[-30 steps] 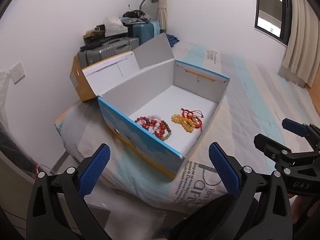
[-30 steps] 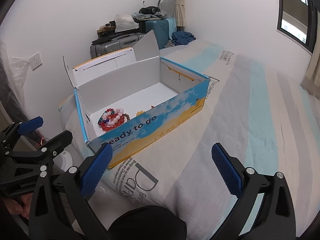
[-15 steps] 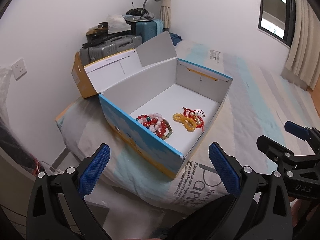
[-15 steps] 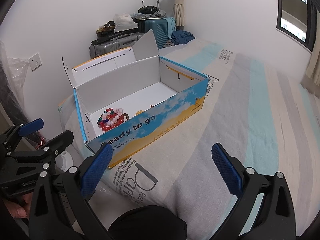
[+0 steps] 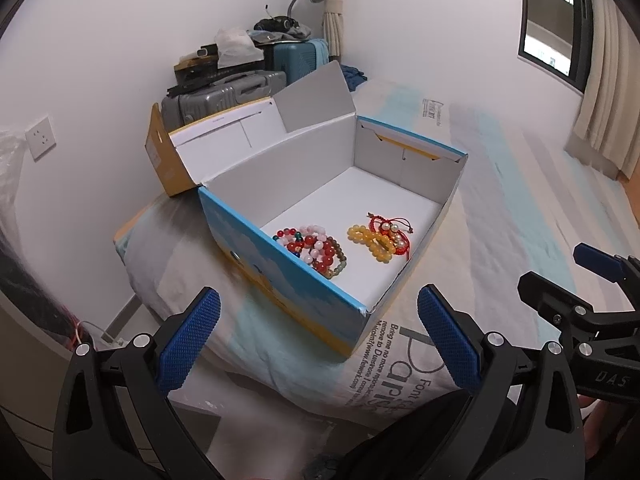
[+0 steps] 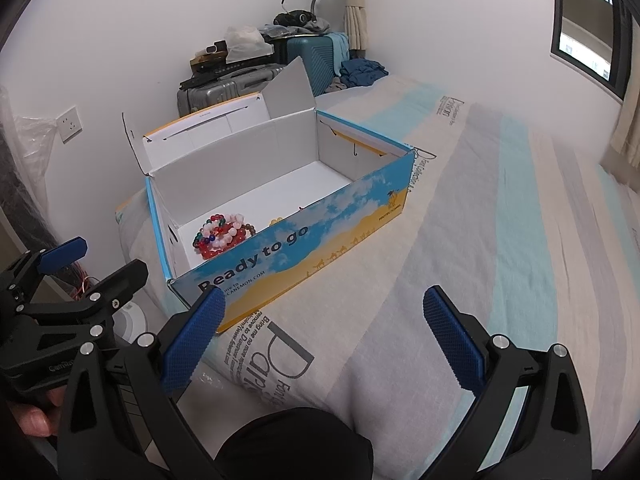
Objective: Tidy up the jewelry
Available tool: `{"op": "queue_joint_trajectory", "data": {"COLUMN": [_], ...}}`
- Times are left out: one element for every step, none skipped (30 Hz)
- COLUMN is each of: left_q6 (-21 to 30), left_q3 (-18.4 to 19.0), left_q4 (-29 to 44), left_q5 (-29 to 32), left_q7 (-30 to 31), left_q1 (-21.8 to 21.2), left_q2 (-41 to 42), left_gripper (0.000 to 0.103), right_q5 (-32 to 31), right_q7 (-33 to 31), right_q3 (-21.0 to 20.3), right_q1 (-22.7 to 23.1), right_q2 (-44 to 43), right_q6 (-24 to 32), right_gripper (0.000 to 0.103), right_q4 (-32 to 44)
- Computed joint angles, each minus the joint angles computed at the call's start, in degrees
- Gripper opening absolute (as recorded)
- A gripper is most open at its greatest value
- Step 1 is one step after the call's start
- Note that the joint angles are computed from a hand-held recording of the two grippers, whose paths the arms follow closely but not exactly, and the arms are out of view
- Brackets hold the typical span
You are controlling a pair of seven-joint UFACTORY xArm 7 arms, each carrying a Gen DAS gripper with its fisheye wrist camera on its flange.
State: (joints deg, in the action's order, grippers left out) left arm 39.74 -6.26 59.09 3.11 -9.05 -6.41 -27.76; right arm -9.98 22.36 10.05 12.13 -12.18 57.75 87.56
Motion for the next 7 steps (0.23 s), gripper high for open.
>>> {"op": "queue_joint_trajectory", "data": {"left_q6": [0.36, 0.28, -0.01, -0.15, -0.25, -0.27, -0.17], "left_q3": [-0.11, -0.12, -0.2, -0.23, -0.25, -0.34, -0.29], "left_q4": [0.2, 0.18, 0.08, 0.05, 0.06, 0.0, 0.05], "left_q5": [0.1, 0.25, 0.25, 0.33, 0.42, 0.53, 0.47], "left_q7": [-0.04, -0.03, -0.25, -0.24, -0.18, -0.3, -0.26], "left_q1": [0.02, 0.06, 0.07, 0.05, 0.03, 0.06, -0.01], "left_q2": [0.12, 0.12, 0.07, 0.11, 0.25, 0.19, 0.21], "left_gripper": [0.097, 0.097, 0.097, 0.097, 0.097, 0.097, 0.097], "right_q5": [0.01, 0.02, 0.12, 0.08, -0.02, 0.09, 0.07], "right_q7": [-0.07, -0.07, -0.14, -0.05, -0.01, -0.05, 0.04], "right_q3": [-0.02, -0.01, -0.07, -0.03, 0.01, -0.03, 0.0], "right_q1": [0.01, 0.04, 0.03, 0.04, 0.04, 0.05, 0.05], "right_q2": [-0.02, -0.04, 0.01, -0.05, -0.11, -0.03, -0.06], "right_q6": [0.0, 0.01, -0.03, -0.08, -0.09, -0.07, -0.08], "right_gripper": [0.095, 0.095, 0.095, 0.095, 0.095, 0.095, 0.095], "right_q4": [-0.02, -0.06, 0.01, -0.06, -0.14, -0.01, -0.04]}}
